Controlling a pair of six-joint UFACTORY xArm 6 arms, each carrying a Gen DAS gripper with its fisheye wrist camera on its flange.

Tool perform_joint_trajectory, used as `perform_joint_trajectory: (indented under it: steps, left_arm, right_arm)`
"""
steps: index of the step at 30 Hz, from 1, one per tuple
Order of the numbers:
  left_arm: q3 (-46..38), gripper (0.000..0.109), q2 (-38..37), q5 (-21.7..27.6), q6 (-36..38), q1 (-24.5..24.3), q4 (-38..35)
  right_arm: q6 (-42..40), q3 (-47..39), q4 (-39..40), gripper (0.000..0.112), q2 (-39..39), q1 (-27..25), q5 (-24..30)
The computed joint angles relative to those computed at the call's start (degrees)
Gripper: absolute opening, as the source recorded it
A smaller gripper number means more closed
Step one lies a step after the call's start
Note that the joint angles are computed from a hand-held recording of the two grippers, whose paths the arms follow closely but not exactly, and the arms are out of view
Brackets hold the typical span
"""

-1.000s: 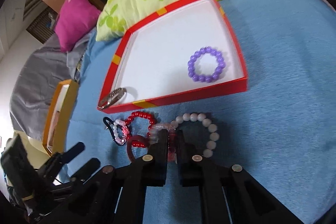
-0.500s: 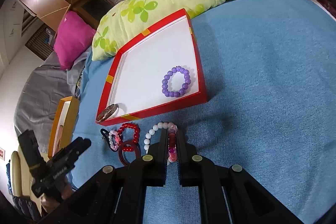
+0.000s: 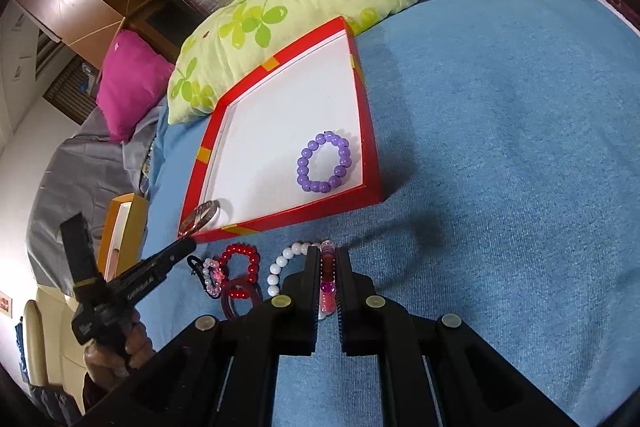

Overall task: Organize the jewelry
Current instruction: 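Grasp the pink-and-white bead bracelet with the right tool, then grasp the dark red bangle with the left tool while the right tool holds the pink bracelet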

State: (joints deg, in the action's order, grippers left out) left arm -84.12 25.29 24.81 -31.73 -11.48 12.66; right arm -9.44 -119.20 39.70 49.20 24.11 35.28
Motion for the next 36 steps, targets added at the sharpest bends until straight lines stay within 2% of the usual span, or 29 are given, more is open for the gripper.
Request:
perform_joint_trajectory:
  steps: [2,6,8,10,13,18,20,23,24,27,28,33,36]
  left_arm:
    - [0.3,0.020,-0.3,-0.2,2.5,-0.4,-2.2]
    - [3.2,0.020,-2.8,-2.9,2.2,-0.6,-1.6]
    - [5.0,0.020,-4.1,-4.4,-0.1,-0.3,0.9]
    - [5.6,0.020,-4.6,-3.8,-4.0,-0.1,5.1]
    - [6.6,0.020,-5.0,-3.0,0.6,-1.3,1.5]
    - [10.1,0.023,-6.7,-2.3,6.7,-4.7,-1.0]
    - [10.5,0.030,-6.8,-1.8,8.0,-5.7,-1.1]
    - [10.9,0.035,-6.8,-1.6,8.2,-6.5,-0.9]
    - [11.1,0.035,-6.9,-1.9,8.9,-6.6,-2.3]
    - [11.3,0.036,-6.7,-3.0,16.7,-7.1,-13.5]
    - [10.9,0.036,-6.4,-2.8,18.1,-7.4,-15.2]
    - [6.2,0.036,-2.3,0.4,16.8,-8.4,-17.5]
    - [4.7,0.039,-0.9,-0.4,16.2,-8.7,-18.4]
  right_arm:
    - [0.2,0.1,-0.2,0.008,0.0,0.1,0.0]
    - [0.4,0.9,-0.5,0.008,-0.5,0.1,-0.4]
    - [0.8,1.4,-0.7,0.008,-0.8,-0.1,-0.8]
    - [1.2,2.3,-1.1,0.008,-1.3,-0.2,-1.6]
    - [1.8,2.9,-1.5,0.008,-1.6,-0.6,-2.3]
    - [7.5,3.5,-7.5,0.008,-1.6,-1.1,-4.0]
    - [8.3,2.8,-8.5,0.008,-1.2,-1.1,-3.4]
    - [9.5,1.9,-10.5,0.008,-0.5,-1.1,-2.2]
    - [10.0,1.4,-11.2,0.008,-0.1,-1.1,-1.8]
    - [12.3,0.2,-13.0,0.008,0.9,-1.2,-0.8]
    - [13.1,-0.3,-13.7,0.008,1.2,-1.3,-0.4]
    - [16.6,-2.7,-16.0,0.008,2.9,-1.6,1.2]
    - [17.3,-4.2,-16.7,0.008,4.0,-1.7,2.1]
